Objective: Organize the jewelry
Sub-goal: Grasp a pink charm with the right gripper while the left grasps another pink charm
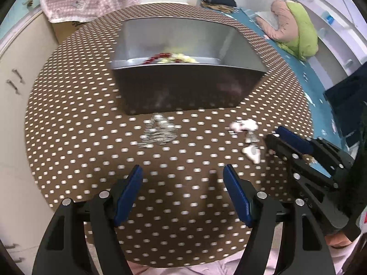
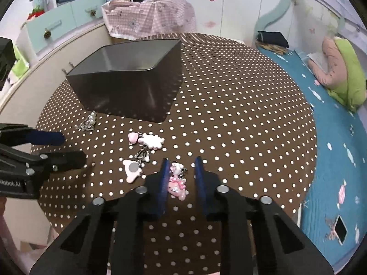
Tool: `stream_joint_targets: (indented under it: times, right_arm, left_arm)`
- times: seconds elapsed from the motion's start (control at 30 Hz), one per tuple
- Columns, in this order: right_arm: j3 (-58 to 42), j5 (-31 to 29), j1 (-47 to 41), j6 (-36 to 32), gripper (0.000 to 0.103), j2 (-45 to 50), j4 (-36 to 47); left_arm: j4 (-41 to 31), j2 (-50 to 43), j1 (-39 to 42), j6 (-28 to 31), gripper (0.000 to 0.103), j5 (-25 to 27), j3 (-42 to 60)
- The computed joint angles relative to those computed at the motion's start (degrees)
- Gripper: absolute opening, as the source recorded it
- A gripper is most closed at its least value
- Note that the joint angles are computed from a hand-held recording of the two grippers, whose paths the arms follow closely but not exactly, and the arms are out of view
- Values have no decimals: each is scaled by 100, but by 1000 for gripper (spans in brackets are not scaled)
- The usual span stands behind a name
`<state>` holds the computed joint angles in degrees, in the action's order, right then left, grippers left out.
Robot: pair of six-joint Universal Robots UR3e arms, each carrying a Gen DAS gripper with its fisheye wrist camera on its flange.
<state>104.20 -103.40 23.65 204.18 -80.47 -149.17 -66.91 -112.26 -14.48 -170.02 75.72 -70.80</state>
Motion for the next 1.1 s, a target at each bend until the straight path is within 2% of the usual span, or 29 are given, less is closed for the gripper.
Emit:
stream_joint_targets:
  times: [0.17,0.4,0.47,0.57,0.63,0.73,0.77,0.93,1.1]
  right_arm:
    - [617,488,-413,-53,16,-473,-332]
    - [910,598,-645,-118,16,-750,-371]
    - [1069,794,-803,-141,16,-872,-462]
    - [1107,867,-865,-155,16,-894,-497]
    - [1082,845,-854,-153,16,-863,-505]
    - [1093,945,-916,-146,16,-862,-537]
    - [1101,992,-955,-152,16,-876,-536]
    - [935,925,-920,-155,16,-797,-390]
    - [793,902,-902,-95,16,-725,-291]
  left_arm:
    - [192,-182,-410,12,70,77,188]
    - [122,-669,-810,-180,70,336,759]
    - [154,-754,-866,-220,66,398,856]
    - [422,-870,-1057,-184,45,715,886]
    - [529,-925,-1114,-132,27,855,912]
    - [394,-920,-994,-83,9,743,984]
    - [324,-931,-962,-90,6,708,1029]
    - [251,-983,-933,-114,6,704,1140]
    - [325,-731,-826,14,6,545,847]
